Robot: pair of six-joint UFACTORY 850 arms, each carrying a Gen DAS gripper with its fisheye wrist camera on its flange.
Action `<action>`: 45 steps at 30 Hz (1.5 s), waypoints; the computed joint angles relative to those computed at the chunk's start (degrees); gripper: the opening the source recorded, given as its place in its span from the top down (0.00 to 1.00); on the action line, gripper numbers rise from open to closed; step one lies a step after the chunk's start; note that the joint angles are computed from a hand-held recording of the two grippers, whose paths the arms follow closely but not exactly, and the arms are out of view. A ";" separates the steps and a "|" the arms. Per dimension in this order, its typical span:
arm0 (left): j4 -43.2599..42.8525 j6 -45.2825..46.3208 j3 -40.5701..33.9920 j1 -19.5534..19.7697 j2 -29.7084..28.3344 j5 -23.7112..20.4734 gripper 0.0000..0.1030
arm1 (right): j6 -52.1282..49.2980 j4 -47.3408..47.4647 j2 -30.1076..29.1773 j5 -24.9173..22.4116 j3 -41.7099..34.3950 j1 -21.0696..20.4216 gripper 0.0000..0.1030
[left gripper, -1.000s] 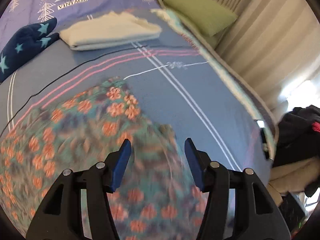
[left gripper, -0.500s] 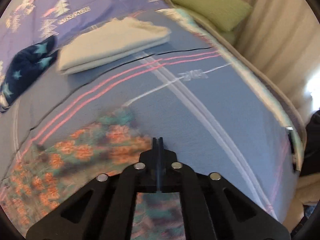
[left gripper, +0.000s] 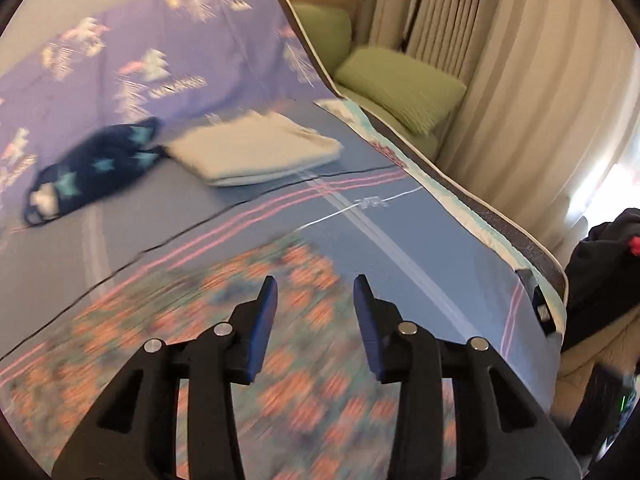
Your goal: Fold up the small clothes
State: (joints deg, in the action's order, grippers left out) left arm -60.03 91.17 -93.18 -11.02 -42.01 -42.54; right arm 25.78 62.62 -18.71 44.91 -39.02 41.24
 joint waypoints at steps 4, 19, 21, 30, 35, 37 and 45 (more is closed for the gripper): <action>-1.01 3.10 3.93 7.71 2.12 -1.12 0.60 | -9.55 3.43 0.00 0.67 -2.50 2.18 0.83; -6.39 25.83 17.93 20.68 2.66 -2.48 0.60 | -44.02 18.14 -15.34 -19.98 -27.44 -0.50 1.00; -7.49 29.36 18.21 21.49 2.52 -3.54 0.59 | -36.92 16.61 -12.85 -22.67 -24.66 -1.15 1.00; -12.21 16.01 5.28 29.51 -3.58 -8.15 0.46 | -74.18 33.89 -18.10 -14.38 -38.56 4.59 0.63; -9.79 -0.85 -5.24 33.76 -10.63 -13.10 0.45 | -104.16 42.42 -31.08 -14.68 -58.15 7.09 0.55; -9.34 -2.04 -6.43 34.51 -11.92 -17.11 0.45 | -116.16 47.73 -36.57 -12.65 -66.72 7.76 0.54; -3.29 -13.62 -15.30 34.22 -19.16 -24.44 0.45 | -145.50 63.81 -54.57 1.15 -96.63 9.20 0.42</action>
State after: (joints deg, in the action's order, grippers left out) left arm -63.31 77.55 -108.49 23.20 -61.17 -66.98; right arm -119.72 126.43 -73.28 46.06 -135.65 50.44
